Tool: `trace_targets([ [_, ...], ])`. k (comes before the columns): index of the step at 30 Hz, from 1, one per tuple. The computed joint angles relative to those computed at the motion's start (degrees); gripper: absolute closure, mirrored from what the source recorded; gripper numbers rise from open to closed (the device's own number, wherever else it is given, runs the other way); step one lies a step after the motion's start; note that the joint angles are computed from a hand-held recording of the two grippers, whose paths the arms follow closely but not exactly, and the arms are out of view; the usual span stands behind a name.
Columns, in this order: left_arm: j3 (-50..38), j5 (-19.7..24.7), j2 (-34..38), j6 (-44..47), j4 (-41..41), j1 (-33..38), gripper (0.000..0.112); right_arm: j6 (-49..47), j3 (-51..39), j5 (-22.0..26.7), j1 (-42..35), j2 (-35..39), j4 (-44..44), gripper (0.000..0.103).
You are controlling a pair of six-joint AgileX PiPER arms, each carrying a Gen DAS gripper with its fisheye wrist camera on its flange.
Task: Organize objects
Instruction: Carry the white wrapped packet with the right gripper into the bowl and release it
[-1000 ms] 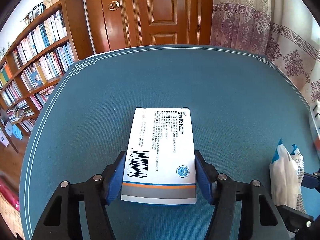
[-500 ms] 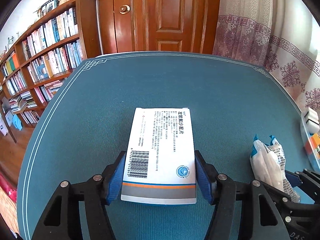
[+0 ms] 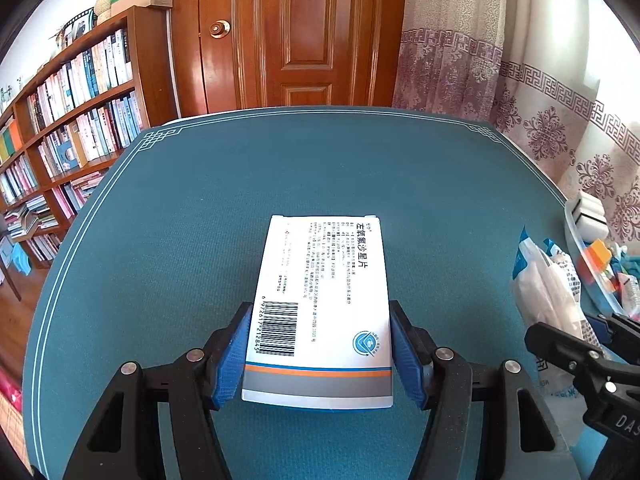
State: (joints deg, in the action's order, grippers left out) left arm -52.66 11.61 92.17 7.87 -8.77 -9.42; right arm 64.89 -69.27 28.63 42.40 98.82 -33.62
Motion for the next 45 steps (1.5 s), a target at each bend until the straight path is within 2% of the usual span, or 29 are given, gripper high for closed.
trace_targets([
  [9, 2.0, 0.14, -2.28, -4.27, 3.49, -4.64, 0.045, 6.04, 9.35, 2.41, -2.54, -10.81, -6.84, 0.057],
  [13, 2.26, 0.43, -2.91, -11.05, 9.47, -7.4, 0.045, 7.08, 12.79, 4.27, -4.91, -15.63, -8.74, 0.057],
  [18, 2.18, 1.13, -3.83, -18.84, 16.6, -10.89, 0.045, 4.28, 15.55, 5.66, -9.9, -20.67, -7.98, 0.057],
  [23, 1.58, 2.12, -4.72, -25.96, 23.31, -14.41, 0.045, -1.32, 16.22, 4.98, -17.29, -23.39, -5.35, 0.057],
  [30, 0.97, 3.71, -5.6, -33.87, 30.77, -18.67, 0.045, -12.65, 13.95, 1.99, -29.61, -21.44, 2.42, 0.057],
  [39, -0.04, 5.12, -5.18, -38.27, 35.07, -22.09, 0.045, -23.97, 10.27, -0.03, -36.97, -15.36, 11.78, 0.057],
  [45, -0.52, 5.37, -4.88, -38.6, 35.16, -23.62, 0.045, -20.26, 9.66, 1.13, -36.78, -14.63, 6.73, 0.056],
])
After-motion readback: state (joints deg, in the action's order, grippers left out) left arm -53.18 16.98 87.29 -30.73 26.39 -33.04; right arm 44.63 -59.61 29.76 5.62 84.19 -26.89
